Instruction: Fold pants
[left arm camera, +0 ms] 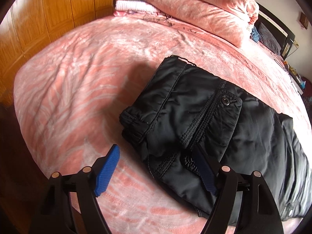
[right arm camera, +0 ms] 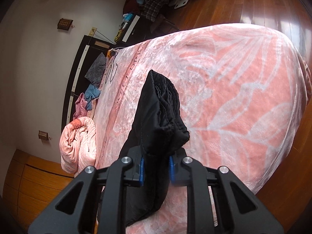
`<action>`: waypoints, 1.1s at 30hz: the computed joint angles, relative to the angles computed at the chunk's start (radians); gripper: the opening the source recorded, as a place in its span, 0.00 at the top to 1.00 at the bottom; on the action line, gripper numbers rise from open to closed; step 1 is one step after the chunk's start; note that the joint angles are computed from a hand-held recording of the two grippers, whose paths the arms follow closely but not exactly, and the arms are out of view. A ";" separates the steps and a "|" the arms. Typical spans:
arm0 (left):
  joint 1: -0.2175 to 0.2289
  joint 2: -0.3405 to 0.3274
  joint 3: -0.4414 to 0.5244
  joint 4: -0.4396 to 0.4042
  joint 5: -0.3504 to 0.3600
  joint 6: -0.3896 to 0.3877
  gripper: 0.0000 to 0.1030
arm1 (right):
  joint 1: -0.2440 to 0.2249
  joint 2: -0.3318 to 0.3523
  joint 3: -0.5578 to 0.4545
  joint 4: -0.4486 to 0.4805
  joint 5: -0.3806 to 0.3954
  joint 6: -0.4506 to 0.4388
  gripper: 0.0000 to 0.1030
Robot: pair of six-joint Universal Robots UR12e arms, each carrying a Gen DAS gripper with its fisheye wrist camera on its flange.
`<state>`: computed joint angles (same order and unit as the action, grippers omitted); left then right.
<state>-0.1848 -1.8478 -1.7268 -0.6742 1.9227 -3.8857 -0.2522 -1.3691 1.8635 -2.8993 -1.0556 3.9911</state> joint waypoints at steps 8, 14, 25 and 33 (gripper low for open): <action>-0.004 0.007 -0.019 0.031 0.025 -0.036 0.15 | 0.039 -0.027 -0.058 0.062 -0.054 -0.072 0.84; -0.009 0.004 -0.022 0.026 0.033 -0.047 0.13 | 0.069 -0.034 -0.092 0.091 -0.095 -0.096 0.84; 0.008 0.019 -0.053 0.068 -0.005 -0.088 0.12 | 0.116 -0.045 -0.135 0.126 -0.148 -0.130 0.84; 0.011 0.022 -0.061 0.085 -0.013 -0.080 0.12 | 0.140 -0.044 -0.161 0.149 -0.175 -0.151 0.84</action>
